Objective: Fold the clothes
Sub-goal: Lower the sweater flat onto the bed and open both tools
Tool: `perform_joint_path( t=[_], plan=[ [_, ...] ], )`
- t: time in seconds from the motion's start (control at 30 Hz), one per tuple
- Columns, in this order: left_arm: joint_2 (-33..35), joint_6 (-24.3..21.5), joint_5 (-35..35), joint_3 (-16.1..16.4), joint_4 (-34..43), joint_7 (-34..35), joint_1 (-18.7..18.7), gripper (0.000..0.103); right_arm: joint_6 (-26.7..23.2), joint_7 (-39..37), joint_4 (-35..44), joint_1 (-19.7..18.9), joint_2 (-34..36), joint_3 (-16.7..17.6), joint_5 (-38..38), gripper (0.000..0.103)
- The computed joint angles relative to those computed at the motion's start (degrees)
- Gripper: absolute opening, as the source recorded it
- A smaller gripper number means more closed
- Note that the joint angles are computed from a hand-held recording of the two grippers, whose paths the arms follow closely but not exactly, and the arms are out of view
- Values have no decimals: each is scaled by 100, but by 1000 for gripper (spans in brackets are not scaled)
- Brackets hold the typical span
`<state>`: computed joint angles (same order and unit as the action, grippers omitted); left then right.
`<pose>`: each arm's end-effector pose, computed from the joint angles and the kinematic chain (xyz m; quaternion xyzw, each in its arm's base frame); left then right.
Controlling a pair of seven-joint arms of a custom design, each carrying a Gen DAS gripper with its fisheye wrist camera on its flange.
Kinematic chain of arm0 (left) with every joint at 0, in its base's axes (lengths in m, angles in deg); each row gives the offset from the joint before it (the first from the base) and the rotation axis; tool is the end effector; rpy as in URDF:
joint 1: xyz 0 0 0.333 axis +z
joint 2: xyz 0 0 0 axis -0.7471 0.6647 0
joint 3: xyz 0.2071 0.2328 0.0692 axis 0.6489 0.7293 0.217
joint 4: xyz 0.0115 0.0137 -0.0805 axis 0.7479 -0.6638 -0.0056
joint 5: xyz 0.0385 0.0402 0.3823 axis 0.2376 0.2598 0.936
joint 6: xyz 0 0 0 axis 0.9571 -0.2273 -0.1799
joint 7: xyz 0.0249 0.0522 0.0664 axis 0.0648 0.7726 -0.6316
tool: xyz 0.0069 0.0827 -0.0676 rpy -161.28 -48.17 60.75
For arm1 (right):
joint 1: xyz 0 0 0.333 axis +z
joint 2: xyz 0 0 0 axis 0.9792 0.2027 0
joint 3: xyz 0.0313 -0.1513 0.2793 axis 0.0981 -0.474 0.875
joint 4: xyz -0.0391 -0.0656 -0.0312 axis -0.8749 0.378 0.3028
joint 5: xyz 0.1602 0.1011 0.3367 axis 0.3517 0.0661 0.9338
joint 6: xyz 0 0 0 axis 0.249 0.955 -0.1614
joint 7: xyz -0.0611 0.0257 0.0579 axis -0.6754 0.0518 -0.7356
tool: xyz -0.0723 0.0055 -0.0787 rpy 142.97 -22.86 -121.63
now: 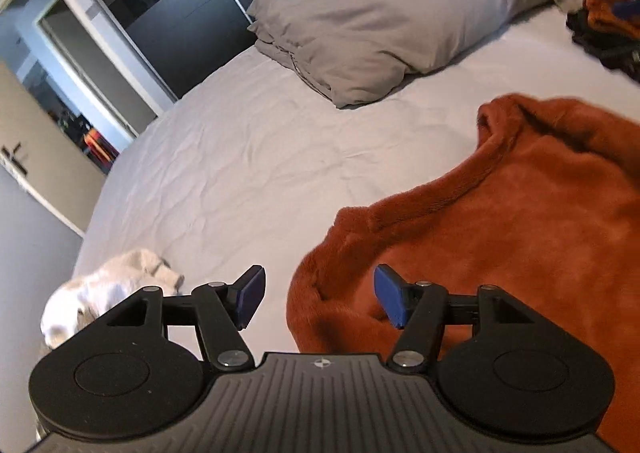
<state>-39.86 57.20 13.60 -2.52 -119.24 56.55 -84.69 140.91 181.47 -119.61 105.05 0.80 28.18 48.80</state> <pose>0.6265 -0.4538 0.5014 -0.4972 0.7756 -0.1403 0.3627 0.6927 0.2667 0.4775 -0.7600 0.4612 -0.3824 0.2521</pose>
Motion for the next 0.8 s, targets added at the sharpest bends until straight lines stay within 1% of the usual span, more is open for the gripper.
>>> perform_joint_path(
  t=[0.03, 0.07, 0.1, 0.2, 0.3, 0.4, 0.53, 0.57, 0.67, 0.7, 0.8],
  plan=[
    [-193, -10, 46, -129, -221, -133, 55, 59, -40, -68, -257, -21, -273, 61, 38, 71],
    [-423, 73, -28, -58, -512, -236, -9, 59, -30, -116, -569, -55, -546, 134, 65, 71],
    [-534, 89, -42, -106, -629, -295, 10, 59, -55, -206, -829, -119, -787, 252, 140, 71],
    [-1109, 125, 63, -255, -1348, -561, 35, 59, -173, -602, -1620, -370, -1497, 672, 506, 71],
    [-1692, 75, 209, -460, -2067, -806, 100, 62, -297, -1060, -2098, -598, -1933, 1030, 995, 71],
    [-2273, 17, 194, -725, -2748, -1072, 244, 62, -396, -1359, -2741, -722, -2512, 1252, 1412, 71],
    [-2995, 113, -91, -1098, -3625, -1436, 501, 68, -613, -1765, -3396, -815, -3110, 1460, 2145, 76],
    [-3137, 177, -192, -1185, -3829, -1499, 567, 71, -646, -1869, -3579, -819, -3273, 1492, 2306, 77],
    [-3460, 297, -457, -1399, -4344, -1710, 716, 73, -663, -2172, -4091, -802, -3707, 1561, 2653, 80],
    [-3549, 358, -557, -1452, -4508, -1811, 759, 73, -684, -2242, -4238, -792, -3832, 1574, 2756, 80],
    [-3830, 731, -1067, -1548, -5067, -2128, 909, 74, -760, -2448, -4660, -727, -4160, 1570, 3157, 81]
  ],
)
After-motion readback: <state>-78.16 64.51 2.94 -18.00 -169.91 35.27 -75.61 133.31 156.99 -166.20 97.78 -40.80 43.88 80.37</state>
